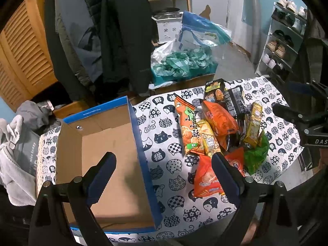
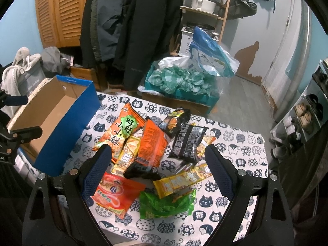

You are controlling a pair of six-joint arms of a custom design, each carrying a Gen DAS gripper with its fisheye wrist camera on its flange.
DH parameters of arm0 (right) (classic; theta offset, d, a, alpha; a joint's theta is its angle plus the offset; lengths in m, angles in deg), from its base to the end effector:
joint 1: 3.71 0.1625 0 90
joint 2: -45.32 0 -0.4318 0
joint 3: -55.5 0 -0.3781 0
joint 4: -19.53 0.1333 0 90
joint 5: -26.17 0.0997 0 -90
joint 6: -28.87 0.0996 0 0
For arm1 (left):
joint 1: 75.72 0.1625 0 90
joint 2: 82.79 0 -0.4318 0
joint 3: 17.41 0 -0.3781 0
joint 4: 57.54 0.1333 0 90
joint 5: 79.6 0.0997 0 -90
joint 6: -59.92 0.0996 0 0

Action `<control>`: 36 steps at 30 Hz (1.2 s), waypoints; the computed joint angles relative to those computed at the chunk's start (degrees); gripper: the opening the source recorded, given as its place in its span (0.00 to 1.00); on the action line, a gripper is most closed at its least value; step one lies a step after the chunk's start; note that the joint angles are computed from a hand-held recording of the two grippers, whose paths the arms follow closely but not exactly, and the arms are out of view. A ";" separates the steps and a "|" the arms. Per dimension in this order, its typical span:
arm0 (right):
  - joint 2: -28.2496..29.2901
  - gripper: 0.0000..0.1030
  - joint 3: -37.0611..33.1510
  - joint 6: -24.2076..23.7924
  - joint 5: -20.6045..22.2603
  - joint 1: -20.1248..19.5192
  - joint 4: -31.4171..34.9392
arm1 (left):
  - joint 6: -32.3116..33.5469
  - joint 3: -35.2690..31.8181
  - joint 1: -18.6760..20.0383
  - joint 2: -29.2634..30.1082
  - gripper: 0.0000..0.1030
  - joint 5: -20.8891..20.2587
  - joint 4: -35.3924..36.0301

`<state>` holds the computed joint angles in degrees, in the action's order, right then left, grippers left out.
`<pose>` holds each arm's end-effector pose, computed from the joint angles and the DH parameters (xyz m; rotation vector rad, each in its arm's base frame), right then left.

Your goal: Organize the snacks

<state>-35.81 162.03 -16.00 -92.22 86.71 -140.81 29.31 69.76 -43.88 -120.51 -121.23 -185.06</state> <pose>0.0899 -0.5400 0.4354 0.6694 -2.2352 0.6665 -0.4606 -0.5306 0.0540 0.6643 2.2482 -0.5608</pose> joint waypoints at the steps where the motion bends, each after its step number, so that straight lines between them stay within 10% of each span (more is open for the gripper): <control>1: 0.01 0.88 0.02 0.06 -0.11 -0.01 0.00 | 0.07 -0.08 0.03 -0.01 0.92 0.05 0.06; 36: 1.69 0.88 -1.67 3.64 -6.13 -3.04 2.19 | -1.66 -4.96 3.28 3.45 0.92 -5.53 6.76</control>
<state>-34.12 160.37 -12.36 -98.34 83.66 -138.62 27.65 64.80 -40.60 -117.06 -126.75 -178.29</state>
